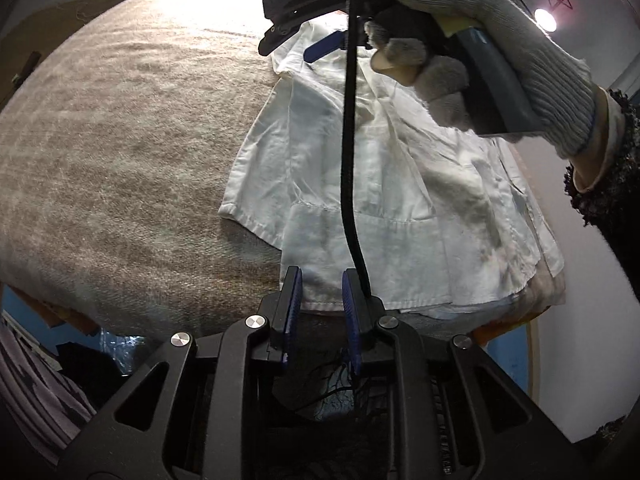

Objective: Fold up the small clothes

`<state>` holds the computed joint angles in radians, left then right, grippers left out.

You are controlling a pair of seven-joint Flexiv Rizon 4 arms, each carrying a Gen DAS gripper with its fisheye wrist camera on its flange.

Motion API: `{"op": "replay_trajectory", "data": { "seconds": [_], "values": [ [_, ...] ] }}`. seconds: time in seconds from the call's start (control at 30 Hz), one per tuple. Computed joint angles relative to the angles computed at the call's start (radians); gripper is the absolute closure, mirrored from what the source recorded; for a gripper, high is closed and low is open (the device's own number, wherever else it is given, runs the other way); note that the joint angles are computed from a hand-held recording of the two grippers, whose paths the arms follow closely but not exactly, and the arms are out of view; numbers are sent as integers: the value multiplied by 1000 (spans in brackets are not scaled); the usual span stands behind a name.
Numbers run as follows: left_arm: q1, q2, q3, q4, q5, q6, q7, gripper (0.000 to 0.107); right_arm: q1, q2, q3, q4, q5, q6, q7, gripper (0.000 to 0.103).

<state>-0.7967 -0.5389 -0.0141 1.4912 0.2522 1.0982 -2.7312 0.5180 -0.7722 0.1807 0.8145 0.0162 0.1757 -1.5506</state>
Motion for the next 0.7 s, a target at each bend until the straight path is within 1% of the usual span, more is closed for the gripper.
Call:
{"op": "replay_trajectory", "data": {
  "seconds": [0.03,0.07,0.1,0.13,0.17,0.2,0.23,0.27,0.33,0.4,0.5,0.6,0.63,0.7],
  "values": [
    [2,1,-2,5,-1,6,2,88,7,-6,-7,-5,-14,-5,-2,55],
    [0,1,0,3,2,4,0,90,14,-20,-13,-22,-27,-17,-4,63],
    [-1,1,0,4,3,4,0,94,20,-23,-21,-21,-40,-17,-3,67],
    [2,2,-3,6,0,8,4,104,25,-26,-29,-19,-55,-9,-2,74],
    [4,3,-5,6,-2,11,8,105,28,-28,-31,-21,-63,-4,-3,82],
    [-6,4,6,1,9,3,-1,106,30,-30,-33,-22,-72,-1,-8,88],
    [-18,-2,15,-16,22,-10,-12,107,31,-36,-33,-30,-75,1,-10,99],
    [-21,1,18,-15,29,-9,-19,107,27,-36,-30,-34,-70,3,-7,103],
    [-24,12,23,-11,41,-4,-33,107,16,-38,-24,-48,-55,9,-4,103],
    [-32,18,32,-20,60,-19,-50,107,8,-29,-25,-41,-50,41,-3,103],
    [-28,27,30,-23,79,-32,-63,107,-8,-31,-15,-72,-26,42,1,103],
    [-5,28,8,-12,55,-53,-61,107,-7,-22,-25,-65,-36,59,2,103],
    [0,21,2,-17,47,-60,-61,105,-9,-30,-24,-79,-33,52,4,103],
    [-3,15,8,-24,52,-67,-77,104,-15,-49,-19,-123,-19,35,10,103]
  ]
}}
